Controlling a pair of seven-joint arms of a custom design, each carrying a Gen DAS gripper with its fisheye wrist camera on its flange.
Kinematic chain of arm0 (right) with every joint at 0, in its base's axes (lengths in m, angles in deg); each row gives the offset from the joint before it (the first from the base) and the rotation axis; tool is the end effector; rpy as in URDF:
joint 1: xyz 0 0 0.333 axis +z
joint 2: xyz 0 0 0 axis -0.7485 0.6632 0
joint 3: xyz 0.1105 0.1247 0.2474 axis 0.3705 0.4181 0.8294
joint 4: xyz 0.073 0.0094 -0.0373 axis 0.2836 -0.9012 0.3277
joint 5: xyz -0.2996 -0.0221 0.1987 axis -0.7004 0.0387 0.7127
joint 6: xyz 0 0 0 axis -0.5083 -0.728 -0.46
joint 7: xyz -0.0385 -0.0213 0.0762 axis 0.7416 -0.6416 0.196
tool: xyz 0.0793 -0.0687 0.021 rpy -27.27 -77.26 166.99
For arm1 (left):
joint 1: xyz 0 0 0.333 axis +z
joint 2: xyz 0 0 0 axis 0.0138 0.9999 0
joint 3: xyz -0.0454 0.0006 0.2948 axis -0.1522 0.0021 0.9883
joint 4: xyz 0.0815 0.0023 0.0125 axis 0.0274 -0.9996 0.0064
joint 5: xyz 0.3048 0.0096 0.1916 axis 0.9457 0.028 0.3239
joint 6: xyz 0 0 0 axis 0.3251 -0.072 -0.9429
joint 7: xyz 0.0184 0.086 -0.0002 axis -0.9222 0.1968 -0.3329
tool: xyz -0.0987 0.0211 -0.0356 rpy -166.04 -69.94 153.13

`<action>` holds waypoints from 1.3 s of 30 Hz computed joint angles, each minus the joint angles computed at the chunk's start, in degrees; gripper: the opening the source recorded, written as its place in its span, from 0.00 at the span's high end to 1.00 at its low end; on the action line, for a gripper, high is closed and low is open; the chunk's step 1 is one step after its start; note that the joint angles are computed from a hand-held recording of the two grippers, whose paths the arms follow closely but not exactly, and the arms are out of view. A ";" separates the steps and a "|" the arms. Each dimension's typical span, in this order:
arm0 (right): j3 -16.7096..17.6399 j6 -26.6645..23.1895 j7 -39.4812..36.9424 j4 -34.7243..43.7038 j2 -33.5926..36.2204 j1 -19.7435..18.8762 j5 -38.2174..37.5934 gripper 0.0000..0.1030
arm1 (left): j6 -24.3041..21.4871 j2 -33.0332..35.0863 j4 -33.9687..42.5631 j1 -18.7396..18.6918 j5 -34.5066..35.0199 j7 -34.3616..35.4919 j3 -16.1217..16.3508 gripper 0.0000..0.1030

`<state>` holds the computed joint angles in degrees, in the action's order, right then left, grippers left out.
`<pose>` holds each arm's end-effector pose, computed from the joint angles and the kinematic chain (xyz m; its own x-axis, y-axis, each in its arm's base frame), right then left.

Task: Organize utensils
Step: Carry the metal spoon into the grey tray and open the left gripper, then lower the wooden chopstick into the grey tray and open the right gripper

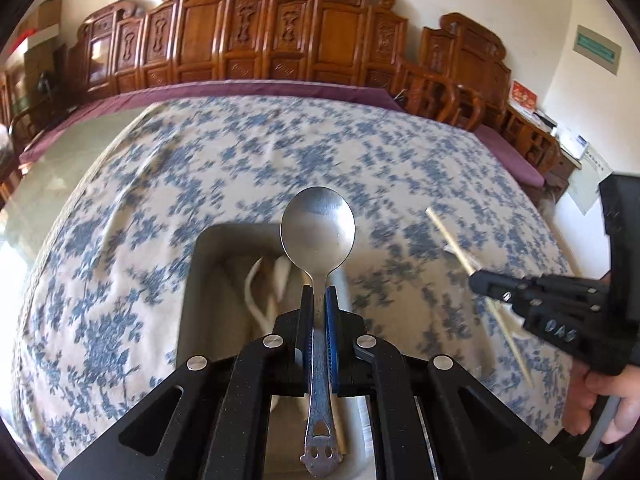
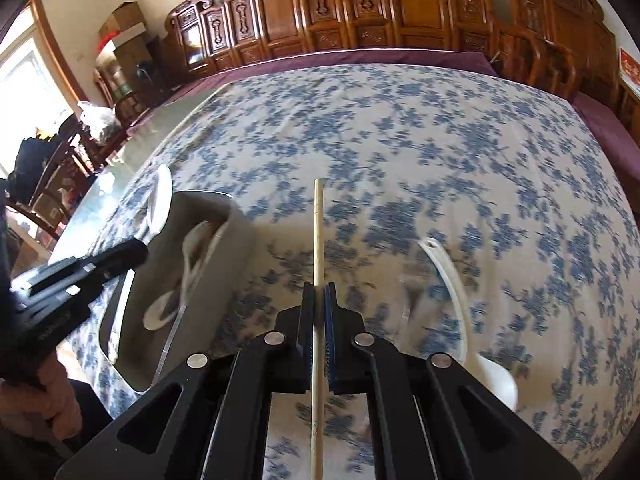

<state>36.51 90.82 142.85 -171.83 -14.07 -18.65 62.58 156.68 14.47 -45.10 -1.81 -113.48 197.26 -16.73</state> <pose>0.5616 0.3335 0.4315 0.1391 -0.9668 -0.2143 -0.8461 -0.0036 -0.5330 0.5474 -0.1310 0.4229 -0.2720 -0.9510 0.1470 -0.7620 0.1195 -0.6365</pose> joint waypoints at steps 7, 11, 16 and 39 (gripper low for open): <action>0.45 -2.31 -0.60 6.23 3.81 1.41 0.18 0.94 | -0.22 2.58 -0.30 2.01 1.00 -0.02 0.16 0.95; 0.25 -3.66 -0.98 10.34 6.32 2.28 0.34 0.94 | -0.58 3.76 0.04 3.42 2.81 -1.12 -0.18 0.95; -0.05 -5.02 -1.96 14.75 8.84 3.35 0.22 0.94 | -1.93 4.92 1.14 4.29 6.38 -3.21 -0.10 0.95; -0.04 -8.48 -0.83 27.68 16.37 6.98 1.28 0.94 | -2.50 2.80 1.89 6.95 1.82 2.93 -0.23 0.95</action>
